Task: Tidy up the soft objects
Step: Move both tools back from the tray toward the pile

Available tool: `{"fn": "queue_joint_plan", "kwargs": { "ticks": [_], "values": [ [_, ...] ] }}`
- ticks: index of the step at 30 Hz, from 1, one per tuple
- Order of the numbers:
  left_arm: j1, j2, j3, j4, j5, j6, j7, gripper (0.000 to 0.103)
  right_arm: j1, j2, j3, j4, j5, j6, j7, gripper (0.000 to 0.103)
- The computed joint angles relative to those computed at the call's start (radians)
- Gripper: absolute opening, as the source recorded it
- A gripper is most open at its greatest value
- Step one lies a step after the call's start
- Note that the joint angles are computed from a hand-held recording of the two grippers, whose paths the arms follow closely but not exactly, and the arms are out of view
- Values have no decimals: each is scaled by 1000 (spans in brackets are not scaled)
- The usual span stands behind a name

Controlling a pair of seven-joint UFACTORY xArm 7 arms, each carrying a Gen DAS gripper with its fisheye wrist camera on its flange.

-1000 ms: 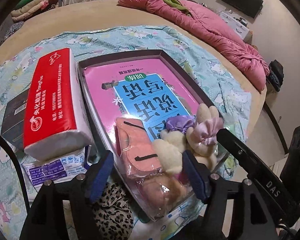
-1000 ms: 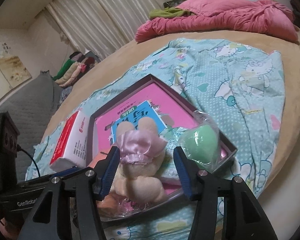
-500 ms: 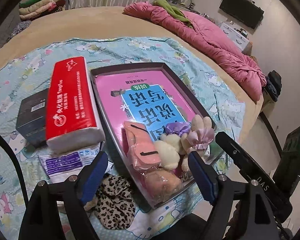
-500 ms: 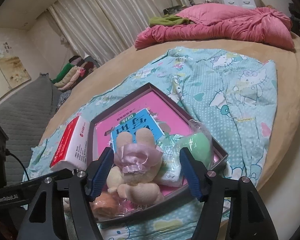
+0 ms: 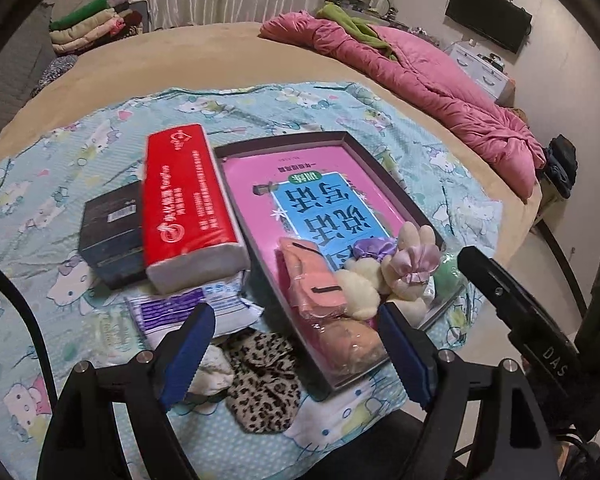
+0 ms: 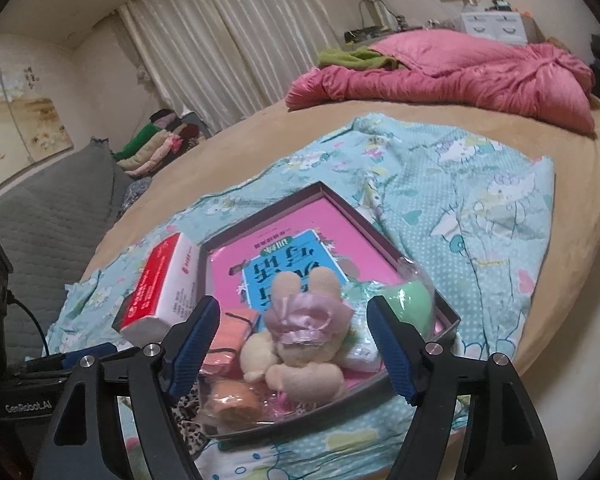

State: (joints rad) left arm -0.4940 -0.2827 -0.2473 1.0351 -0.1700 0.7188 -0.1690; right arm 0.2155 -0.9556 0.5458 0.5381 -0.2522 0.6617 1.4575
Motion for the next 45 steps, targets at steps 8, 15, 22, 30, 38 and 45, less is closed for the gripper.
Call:
{"fn": "queue_joint_plan", "kwargs": {
  "ticks": [8,15,22,30,38,45],
  "values": [
    [22,-70,27,-34,-7,17,8,83,-15,52,28,86,-28,37,-33,77],
    [76,-128,48,-52,18,53,-11,83,-20,96,43,162,-54,44,-72,78],
    [119,-178,85,-83,6,76,-1,83,-21,162,57,233,-65,31,-106,78],
    [155,-219,108,-123,5,110,14,83,0,240,63,278,-50,-28,-91,78],
    [179,-246,128,-170,-6,109,39,83,10,358,103,363,-110,-2,-106,78],
    [181,-254,148,-230,-28,63,87,83,36,470,113,407,-187,-11,-86,78]
  ]
}}
